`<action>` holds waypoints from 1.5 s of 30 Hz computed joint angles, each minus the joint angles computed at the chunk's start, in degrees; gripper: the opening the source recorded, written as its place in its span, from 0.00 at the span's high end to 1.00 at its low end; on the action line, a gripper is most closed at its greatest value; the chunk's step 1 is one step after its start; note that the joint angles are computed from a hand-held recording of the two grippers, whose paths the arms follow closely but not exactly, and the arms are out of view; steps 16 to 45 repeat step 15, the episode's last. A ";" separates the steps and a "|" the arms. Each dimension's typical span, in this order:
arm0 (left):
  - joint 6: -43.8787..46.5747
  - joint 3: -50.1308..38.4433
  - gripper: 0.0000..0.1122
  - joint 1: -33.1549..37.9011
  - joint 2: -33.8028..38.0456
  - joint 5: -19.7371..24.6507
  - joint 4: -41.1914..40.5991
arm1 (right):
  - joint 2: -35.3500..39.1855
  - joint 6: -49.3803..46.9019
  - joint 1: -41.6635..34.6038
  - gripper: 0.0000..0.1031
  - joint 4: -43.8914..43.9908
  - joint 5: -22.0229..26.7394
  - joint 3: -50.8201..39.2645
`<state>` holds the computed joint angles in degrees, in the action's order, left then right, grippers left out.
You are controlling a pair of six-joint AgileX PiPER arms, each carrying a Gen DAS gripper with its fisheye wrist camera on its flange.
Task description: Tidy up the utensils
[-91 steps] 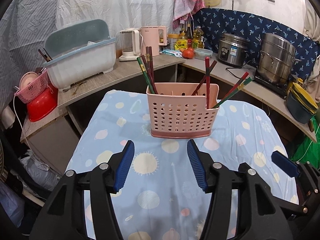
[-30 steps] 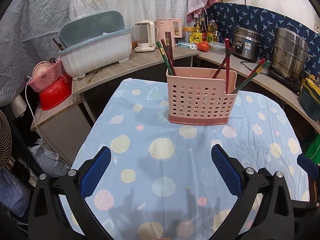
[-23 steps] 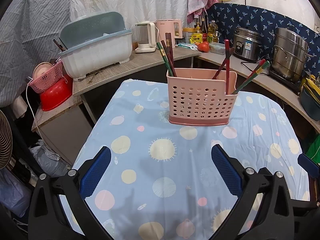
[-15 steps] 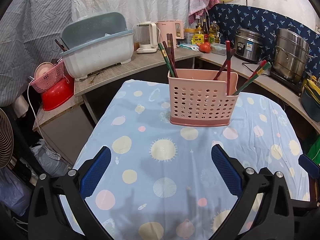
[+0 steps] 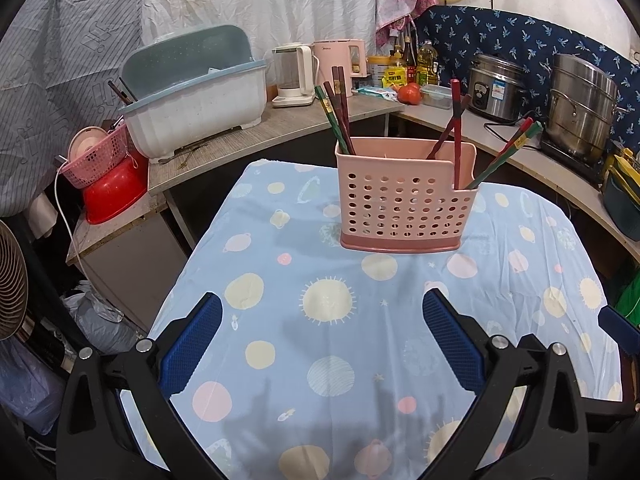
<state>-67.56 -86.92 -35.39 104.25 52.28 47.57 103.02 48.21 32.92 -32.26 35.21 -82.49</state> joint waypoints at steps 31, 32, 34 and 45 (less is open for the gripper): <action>-0.57 1.14 0.14 0.21 -0.43 -1.01 1.42 | -0.29 -0.02 -0.65 0.06 0.06 -0.12 0.46; -0.57 1.14 0.14 0.21 -0.43 -1.01 1.42 | -0.29 -0.02 -0.65 0.06 0.06 -0.12 0.46; -0.57 1.14 0.14 0.21 -0.43 -1.01 1.42 | -0.29 -0.02 -0.65 0.06 0.06 -0.12 0.46; -0.57 1.14 0.14 0.21 -0.43 -1.01 1.42 | -0.29 -0.02 -0.65 0.06 0.06 -0.12 0.46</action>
